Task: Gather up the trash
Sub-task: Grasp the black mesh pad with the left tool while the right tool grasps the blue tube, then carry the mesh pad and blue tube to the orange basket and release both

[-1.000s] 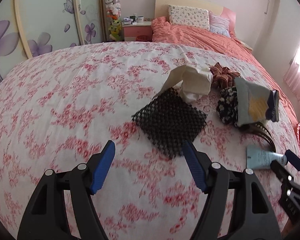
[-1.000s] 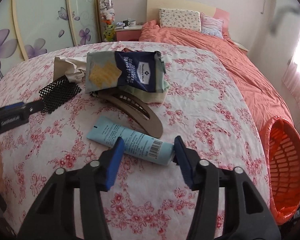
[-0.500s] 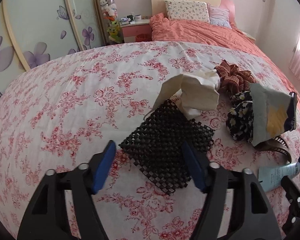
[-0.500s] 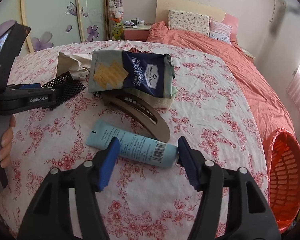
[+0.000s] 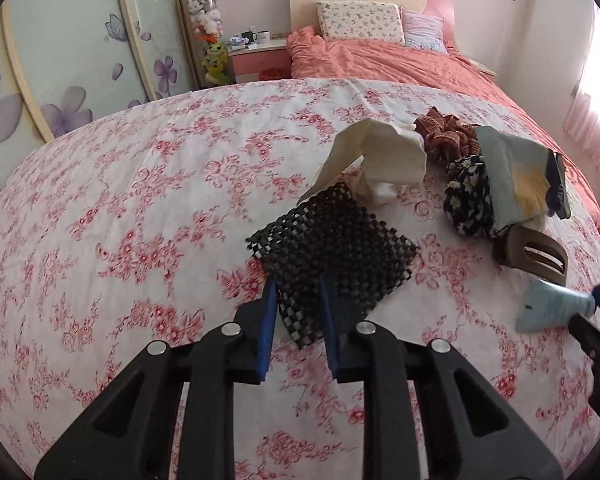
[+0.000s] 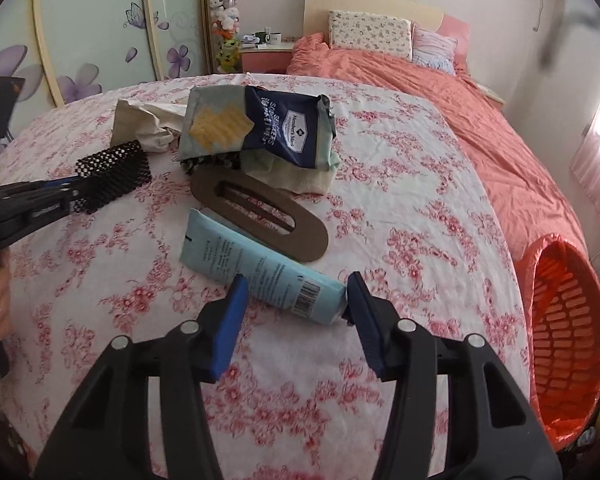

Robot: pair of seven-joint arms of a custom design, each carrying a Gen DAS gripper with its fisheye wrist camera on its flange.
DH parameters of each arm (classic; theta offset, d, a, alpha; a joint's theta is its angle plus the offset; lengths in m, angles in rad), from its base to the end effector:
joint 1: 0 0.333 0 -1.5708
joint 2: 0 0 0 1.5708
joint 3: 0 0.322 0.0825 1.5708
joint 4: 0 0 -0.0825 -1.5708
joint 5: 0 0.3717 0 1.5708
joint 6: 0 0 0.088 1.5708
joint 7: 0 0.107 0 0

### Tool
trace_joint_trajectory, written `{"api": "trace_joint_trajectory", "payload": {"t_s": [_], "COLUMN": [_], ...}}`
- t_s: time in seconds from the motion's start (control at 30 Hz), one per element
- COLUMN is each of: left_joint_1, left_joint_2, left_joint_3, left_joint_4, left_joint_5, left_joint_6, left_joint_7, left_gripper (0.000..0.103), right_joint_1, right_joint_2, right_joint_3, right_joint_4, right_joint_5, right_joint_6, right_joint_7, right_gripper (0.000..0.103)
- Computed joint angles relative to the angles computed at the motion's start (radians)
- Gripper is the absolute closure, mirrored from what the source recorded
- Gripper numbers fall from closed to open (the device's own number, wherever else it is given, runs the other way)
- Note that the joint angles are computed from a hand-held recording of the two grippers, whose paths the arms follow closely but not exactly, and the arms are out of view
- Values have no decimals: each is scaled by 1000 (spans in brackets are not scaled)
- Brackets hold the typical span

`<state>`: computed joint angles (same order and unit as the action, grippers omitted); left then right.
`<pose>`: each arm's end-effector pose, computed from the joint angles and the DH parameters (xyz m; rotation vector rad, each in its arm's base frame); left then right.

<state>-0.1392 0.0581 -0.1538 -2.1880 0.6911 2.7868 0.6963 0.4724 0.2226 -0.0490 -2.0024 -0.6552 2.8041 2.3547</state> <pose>0.5345 -0.1904 0.4278 -1.8300 1.8366 -0.5710 0.5553 0.2839 0.4187 -2.0126 1.6397 -0.6577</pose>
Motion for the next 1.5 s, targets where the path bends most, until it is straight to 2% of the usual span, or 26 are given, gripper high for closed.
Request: {"api": "trace_joint_trajectory", "payload": {"t_s": [0.13,0.2,0.3,0.33,0.37,0.4,0.43,0.5,0.67,0.8,0.83,0.87,0.93,1.0,1.03,1.17,1.27,1.5], "left_joint_1": [-1,-2,-4,-3,-2,-1,0,1,-1,-16,-18,-15,-9,-20,-26,-8,2,35], "left_joint_2": [6,8,9,8,6,4,3,1,22,62,72,75,73,70,66,32,-9,-90], "left_joint_3": [1,1,1,2,2,3,5,8,6,9,12,12,9,19,26,22,27,4], "left_joint_4": [5,8,11,9,7,5,4,1,27,75,83,79,64,57,52,0,-42,-85], "left_joint_5": [-2,-4,-8,-13,-16,-14,-5,14,15,43,46,32,-2,33,63,17,39,90], "left_joint_6": [0,1,-5,-3,-2,-1,1,6,1,-31,-21,3,57,74,80,132,158,164], "left_joint_7": [-9,-13,-15,-12,-11,-14,-26,-47,-56,-65,-70,-59,-18,-23,-37,-6,-22,-58], "left_gripper": [81,81,80,77,75,67,58,52,39,36,38,51,66,80,83,85,85,85], "right_joint_1": [22,26,14,-5,-17,-34,-42,-49,6,22,25,27,26,22,16,16,21,5], "right_joint_2": [41,56,49,41,35,26,20,17,46,56,55,53,48,38,32,6,-14,-72], "right_joint_3": [-14,-19,-15,-1,8,22,30,36,-10,-22,-26,-28,-29,-26,-19,-15,-17,5], "right_joint_4": [54,71,65,48,36,19,7,-4,27,40,37,33,20,2,-9,-48,-71,-126], "right_joint_5": [-53,-74,-32,12,49,105,148,215,196,197,193,191,190,198,214,238,231,254], "right_joint_6": [-51,-61,-60,-35,-18,0,15,37,25,25,29,34,50,67,77,108,122,172], "right_joint_7": [-4,-11,-4,-29,-49,-80,-103,-135,-103,-87,-81,-77,-79,-83,-93,-107,-96,-97], "right_gripper": [44,44,59,64,66,68,68,68,66,67,67,68,70,74,75,79,79,79]}}
